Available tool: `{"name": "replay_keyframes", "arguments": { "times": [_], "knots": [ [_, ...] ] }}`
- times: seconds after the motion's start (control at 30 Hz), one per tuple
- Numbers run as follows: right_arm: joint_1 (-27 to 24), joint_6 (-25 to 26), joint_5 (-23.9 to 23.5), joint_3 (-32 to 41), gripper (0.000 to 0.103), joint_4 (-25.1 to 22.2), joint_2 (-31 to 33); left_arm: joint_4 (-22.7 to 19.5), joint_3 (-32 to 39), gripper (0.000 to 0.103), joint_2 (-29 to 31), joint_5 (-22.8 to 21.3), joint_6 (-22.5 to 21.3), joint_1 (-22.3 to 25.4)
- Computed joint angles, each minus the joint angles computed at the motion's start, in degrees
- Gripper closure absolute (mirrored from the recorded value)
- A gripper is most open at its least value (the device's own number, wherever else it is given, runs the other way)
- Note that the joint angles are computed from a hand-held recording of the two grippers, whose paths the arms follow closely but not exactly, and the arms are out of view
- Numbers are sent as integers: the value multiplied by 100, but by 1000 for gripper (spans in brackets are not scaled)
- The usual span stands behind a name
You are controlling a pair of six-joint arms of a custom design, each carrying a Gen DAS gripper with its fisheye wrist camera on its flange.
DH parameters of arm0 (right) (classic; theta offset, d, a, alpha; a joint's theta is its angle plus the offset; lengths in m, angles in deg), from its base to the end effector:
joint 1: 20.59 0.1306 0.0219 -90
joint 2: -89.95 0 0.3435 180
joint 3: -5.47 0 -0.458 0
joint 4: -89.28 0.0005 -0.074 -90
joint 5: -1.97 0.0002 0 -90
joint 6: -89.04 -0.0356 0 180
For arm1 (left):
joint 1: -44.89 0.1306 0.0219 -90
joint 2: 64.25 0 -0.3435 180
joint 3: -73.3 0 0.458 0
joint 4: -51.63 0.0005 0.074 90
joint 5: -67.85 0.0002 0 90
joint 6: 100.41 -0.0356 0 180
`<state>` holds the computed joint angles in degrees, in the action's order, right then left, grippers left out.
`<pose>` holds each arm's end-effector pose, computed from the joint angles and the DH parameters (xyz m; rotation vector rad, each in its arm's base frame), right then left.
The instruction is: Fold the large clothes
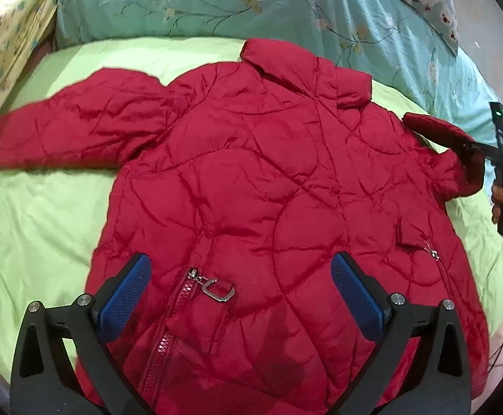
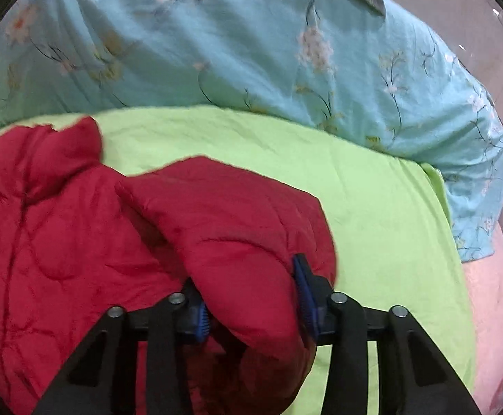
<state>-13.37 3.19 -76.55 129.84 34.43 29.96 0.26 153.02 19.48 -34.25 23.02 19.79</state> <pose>0.7147 0.0829 0.3787 -0.1540 2.4356 -0.2216 0.4584 -0.2070 0.3504 -0.2651 2.4983 -0.1504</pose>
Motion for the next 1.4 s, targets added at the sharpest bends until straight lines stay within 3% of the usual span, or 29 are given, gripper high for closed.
{"name": "replay_keyframes", "arguments": {
  "times": [0.23,0.6,0.7,0.9,1.1,1.23,1.3,1.33,1.4],
  "knots": [
    [155,-376,-1098,-417,70,266,-524,-387,214,0,190,85,-189,-23],
    [779,-1076,-3186,-974,72,759,-864,-75,-14,0,-119,765,-40,185],
    [1011,-868,-3131,-1024,72,804,-791,70,-133,0,-243,1012,104,339],
    [1348,-163,-3016,-1007,71,312,-532,245,-75,0,-134,1398,214,602],
    [1511,389,-2672,-1251,68,31,-576,528,477,0,556,2088,262,880],
    [1545,469,-2613,-1214,68,13,-518,691,951,0,1107,2580,343,1031],
    [1541,455,-2629,-1239,68,65,-523,573,1249,0,1423,2577,252,1059],
    [1533,433,-2663,-1239,66,74,-515,516,1369,2,1557,2521,214,1069],
    [1515,402,-2736,-1235,64,66,-504,474,1536,27,1775,2517,137,1103]
  ]
}}
